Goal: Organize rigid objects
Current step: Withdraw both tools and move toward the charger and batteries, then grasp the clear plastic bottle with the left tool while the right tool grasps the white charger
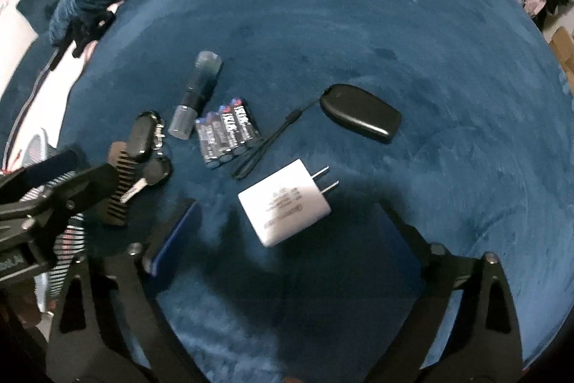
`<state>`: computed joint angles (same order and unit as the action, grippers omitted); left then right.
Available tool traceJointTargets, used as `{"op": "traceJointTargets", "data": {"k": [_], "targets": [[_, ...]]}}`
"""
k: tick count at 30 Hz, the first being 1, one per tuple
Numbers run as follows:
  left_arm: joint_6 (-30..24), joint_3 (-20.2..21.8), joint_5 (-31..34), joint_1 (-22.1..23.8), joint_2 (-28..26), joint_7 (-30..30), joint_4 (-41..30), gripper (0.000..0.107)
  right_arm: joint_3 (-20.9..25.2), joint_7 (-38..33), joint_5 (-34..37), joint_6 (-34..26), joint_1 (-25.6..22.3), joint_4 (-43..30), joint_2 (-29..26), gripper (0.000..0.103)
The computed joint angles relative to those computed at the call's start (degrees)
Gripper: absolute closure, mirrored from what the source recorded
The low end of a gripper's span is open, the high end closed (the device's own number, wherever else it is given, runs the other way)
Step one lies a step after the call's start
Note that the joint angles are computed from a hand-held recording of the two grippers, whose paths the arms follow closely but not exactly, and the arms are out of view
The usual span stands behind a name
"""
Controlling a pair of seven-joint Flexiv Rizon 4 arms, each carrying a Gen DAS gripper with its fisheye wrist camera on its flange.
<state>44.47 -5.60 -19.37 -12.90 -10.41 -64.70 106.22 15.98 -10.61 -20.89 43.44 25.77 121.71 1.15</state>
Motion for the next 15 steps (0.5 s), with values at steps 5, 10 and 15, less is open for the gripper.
{"op": "traceJointTargets", "data": {"k": [5,10,15], "targets": [[0.0,-0.8,-0.6,-0.3,-3.5,-1.6,-2.6,0.027,-0.5,-4.5,2.1,0.3,0.0,-0.9,-1.8,0.046],[0.5,-1.4,0.1,-1.1,-7.2,-3.9,-5.9,0.036,-0.2,-1.1,-1.0,0.1,-0.1,0.8,-0.2,0.05],[1.1,-2.0,1.9,-2.3,-11.6,-5.9,-10.2,0.049,0.0,0.1,-1.0,0.0,-0.6,2.4,1.4,0.05]]}}
